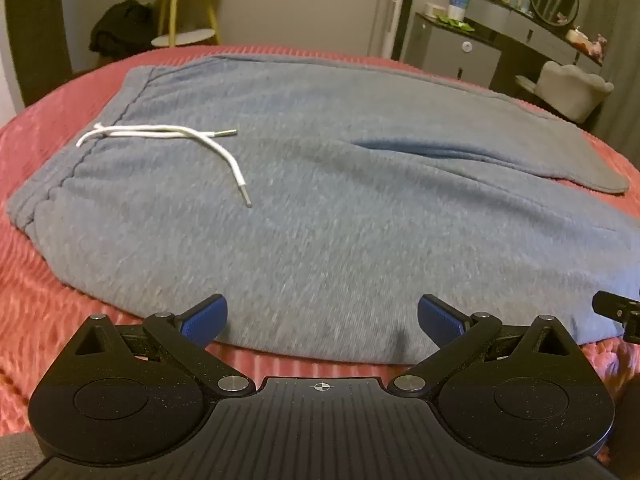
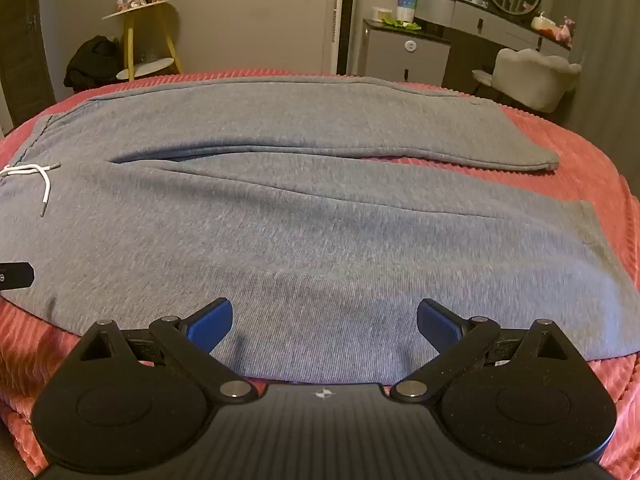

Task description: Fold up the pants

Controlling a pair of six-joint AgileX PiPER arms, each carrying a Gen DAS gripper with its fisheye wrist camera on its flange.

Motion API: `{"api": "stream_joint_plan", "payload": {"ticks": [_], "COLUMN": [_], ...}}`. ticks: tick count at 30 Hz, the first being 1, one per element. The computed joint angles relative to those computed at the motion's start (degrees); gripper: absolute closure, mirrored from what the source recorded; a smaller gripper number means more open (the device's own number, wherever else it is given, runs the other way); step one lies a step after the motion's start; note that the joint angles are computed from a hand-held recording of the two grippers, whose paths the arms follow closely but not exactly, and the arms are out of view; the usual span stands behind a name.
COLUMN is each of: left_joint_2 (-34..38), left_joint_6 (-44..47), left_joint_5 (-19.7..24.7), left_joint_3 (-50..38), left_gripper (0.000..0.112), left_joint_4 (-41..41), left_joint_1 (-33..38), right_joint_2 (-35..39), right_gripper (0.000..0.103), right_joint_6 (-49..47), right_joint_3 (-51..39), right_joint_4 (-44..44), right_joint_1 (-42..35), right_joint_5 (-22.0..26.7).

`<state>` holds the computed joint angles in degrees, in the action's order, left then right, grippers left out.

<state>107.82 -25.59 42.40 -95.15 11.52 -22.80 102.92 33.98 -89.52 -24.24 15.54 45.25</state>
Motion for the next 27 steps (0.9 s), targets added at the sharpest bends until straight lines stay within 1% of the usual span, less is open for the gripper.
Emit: {"api": "stream_joint_plan", "payload": {"ticks": [3, 4, 7, 8, 11, 12, 25, 27], "left_joint_2": [-0.1, -0.9, -1.6, -0.4, -0.5, 0.2, -0.5, 0.0], "left_joint_6": [0.1, -1.0, -1.8, -0.3, -0.9, -0.3, -1.3, -0.3], "left_joint_5": [-0.2, -2.1, -3.0, -2.0, -2.1, -0.4, -0.6, 0.1], "left_joint_3": [0.2, 2.6, 4.2, 2.4, 2.9, 0.6, 1.9, 0.8], "left_gripper": [0.009, 0.009, 0.009, 0.009, 0.009, 0.009, 0.009, 0.009], "left_joint_4": [0.9, 1.2, 2.2, 0.5, 1.1, -0.2, 0.3, -0.5], "left_joint_1": [-0.4, -0.5, -1.1, -0.1, -0.4, 0.2, -0.2, 0.3], "right_joint_2": [-0.1, -0.1, 0.1, 0.2, -0.1, -0.5, -0.1, -0.1], "right_gripper": [0.004, 0.004, 0.004, 0.004, 0.004, 0.004, 0.004, 0.004], "right_joint_6": [-0.4, -0.4, -0.6, -0.7, -1.3, -0.9, -0.5, -0.4], "right_joint_3": [0.1, 0.1, -0.1, -0.2, -0.2, 0.4, 0.3, 0.4], "right_joint_4": [0.4, 0.3, 0.3, 0.3, 0.5, 0.7, 0.8, 0.7], "right_joint_1": [-0.2, -0.2, -0.2, -0.1, -0.3, -0.5, -0.5, -0.5], "right_joint_5": [-0.1, -0.1, 0.1, 0.1, 0.3, -0.3, -0.5, -0.5]}}
